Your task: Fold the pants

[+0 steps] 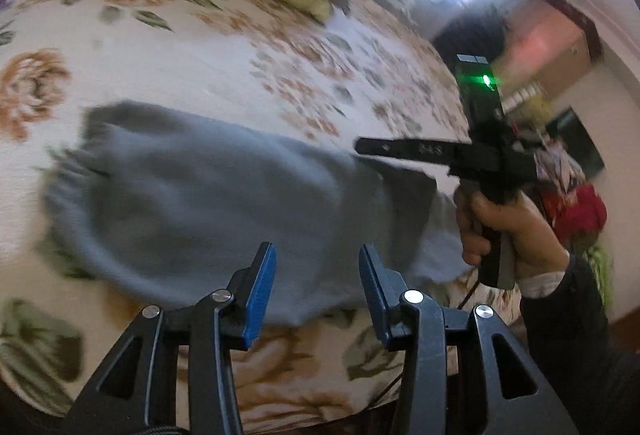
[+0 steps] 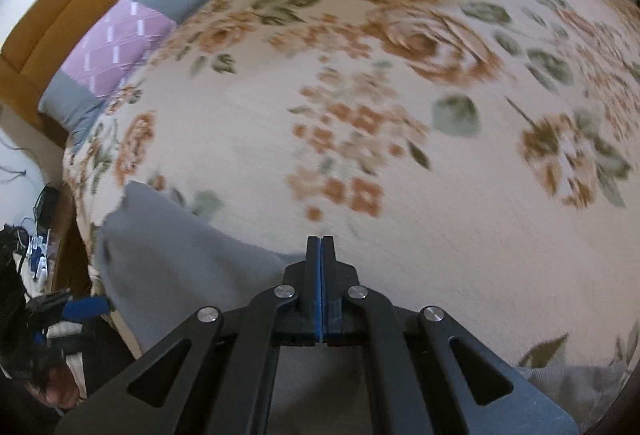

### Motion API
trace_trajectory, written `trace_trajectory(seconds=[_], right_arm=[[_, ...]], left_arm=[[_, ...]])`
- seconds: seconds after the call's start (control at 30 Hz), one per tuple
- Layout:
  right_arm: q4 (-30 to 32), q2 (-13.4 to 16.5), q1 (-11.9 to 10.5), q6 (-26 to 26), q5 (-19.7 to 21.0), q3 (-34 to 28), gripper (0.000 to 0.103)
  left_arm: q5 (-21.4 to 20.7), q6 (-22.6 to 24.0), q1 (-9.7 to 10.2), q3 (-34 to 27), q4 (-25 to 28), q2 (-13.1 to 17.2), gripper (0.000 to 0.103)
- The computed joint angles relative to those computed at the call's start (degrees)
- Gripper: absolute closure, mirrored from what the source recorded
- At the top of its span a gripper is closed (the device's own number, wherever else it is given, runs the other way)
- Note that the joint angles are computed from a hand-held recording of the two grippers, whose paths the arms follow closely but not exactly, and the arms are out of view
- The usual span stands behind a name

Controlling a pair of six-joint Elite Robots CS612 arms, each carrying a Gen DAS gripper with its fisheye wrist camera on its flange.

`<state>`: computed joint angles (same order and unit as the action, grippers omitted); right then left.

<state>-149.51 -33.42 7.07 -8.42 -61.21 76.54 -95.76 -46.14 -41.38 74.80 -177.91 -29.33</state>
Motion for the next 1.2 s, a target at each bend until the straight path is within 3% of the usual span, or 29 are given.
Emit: trace_trajectory(seconds=[0.27, 0.37, 0.5, 0.73, 0.93, 1.0, 1.1, 1.2], right_arm=[[3.16, 1.01, -0.88, 0.35, 4.54, -1.07, 0.102], [6.08, 2.09, -0.41, -1.09, 5.00, -3.63, 0.096], [12.23, 3.38, 0.43, -4.71, 4.28, -6.92, 0.057], [14.33, 0.89, 0.37, -14.90, 7.49, -3.01, 0.063], [19.25, 1.07, -0.90, -16.64, 12.48, -3.73, 0.063], [19.26, 1.73, -0.82, -14.75, 11.86, -4.70, 0.065], [17.86, 2.59, -0.20, -12.47, 9.33, -5.73, 0.083], [11.07, 2.28, 0.70, -10.18, 5.21, -4.76, 0.091]], left_arm=[[-5.22, 3.63, -0.89, -4.25, 4.89, 2.54, 0.059], [-5.74, 5.70, -1.00, -4.84, 7.26, 2.92, 0.059], [-7.60, 3.44, -0.45, -5.15, 5.88, 3.90, 0.059], [-9.09, 3.21, -0.04, -5.06, 4.97, 4.32, 0.059], [-10.13, 2.73, 0.26, -5.01, 4.53, 4.43, 0.059], [-9.95, 2.95, 0.21, -5.03, 4.82, 4.37, 0.059], [-9.65, 2.97, 0.04, -5.17, 5.05, 4.40, 0.059], [-9.47, 1.91, -0.06, -4.68, 4.30, 4.17, 0.059]])
